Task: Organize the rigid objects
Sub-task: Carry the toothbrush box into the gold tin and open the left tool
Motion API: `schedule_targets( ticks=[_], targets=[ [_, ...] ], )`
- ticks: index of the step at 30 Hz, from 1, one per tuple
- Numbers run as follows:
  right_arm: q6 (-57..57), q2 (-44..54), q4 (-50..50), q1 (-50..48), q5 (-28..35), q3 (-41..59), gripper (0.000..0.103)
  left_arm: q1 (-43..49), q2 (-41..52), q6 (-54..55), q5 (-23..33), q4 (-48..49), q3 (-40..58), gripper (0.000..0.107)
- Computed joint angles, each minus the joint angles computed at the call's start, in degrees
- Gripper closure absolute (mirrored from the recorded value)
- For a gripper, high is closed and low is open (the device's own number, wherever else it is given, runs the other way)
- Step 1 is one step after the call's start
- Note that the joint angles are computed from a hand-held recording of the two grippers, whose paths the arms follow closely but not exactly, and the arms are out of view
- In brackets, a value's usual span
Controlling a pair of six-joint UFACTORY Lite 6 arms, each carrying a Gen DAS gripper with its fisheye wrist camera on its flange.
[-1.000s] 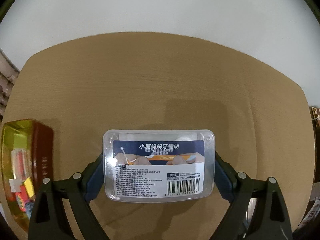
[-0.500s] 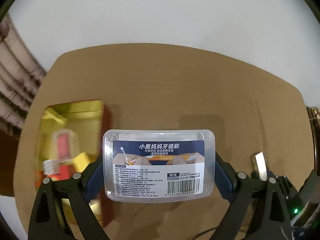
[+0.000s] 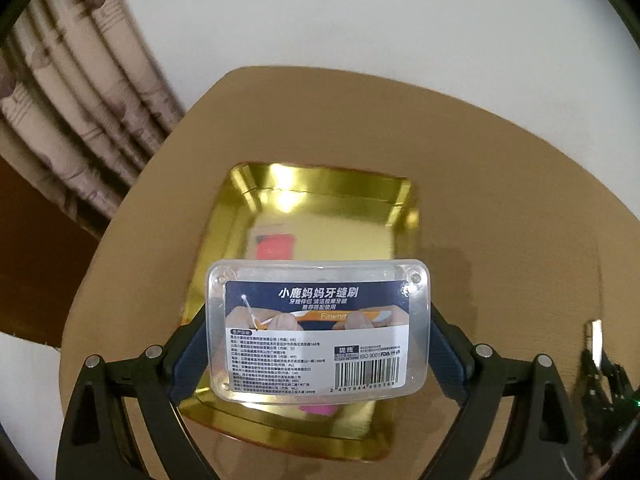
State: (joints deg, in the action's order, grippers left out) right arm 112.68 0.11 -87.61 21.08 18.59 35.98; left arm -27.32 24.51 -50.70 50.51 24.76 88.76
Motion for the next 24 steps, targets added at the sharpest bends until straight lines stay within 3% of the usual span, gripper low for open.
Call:
schedule_targets(
  ticks=[9, 24],
  targets=[
    [0.16, 0.79, 0.15, 0.44, 0.39, 0.66, 0.071, 3.64, -3.8, 0.02, -3.58, 1.53, -8.32, 0.016],
    [0.67, 3.45, -0.4, 0.92, 1.26, 2.65, 0.071, 9.38, 11.96, 10.45, -5.13, -5.43, 7.25, 0.016]
  ],
)
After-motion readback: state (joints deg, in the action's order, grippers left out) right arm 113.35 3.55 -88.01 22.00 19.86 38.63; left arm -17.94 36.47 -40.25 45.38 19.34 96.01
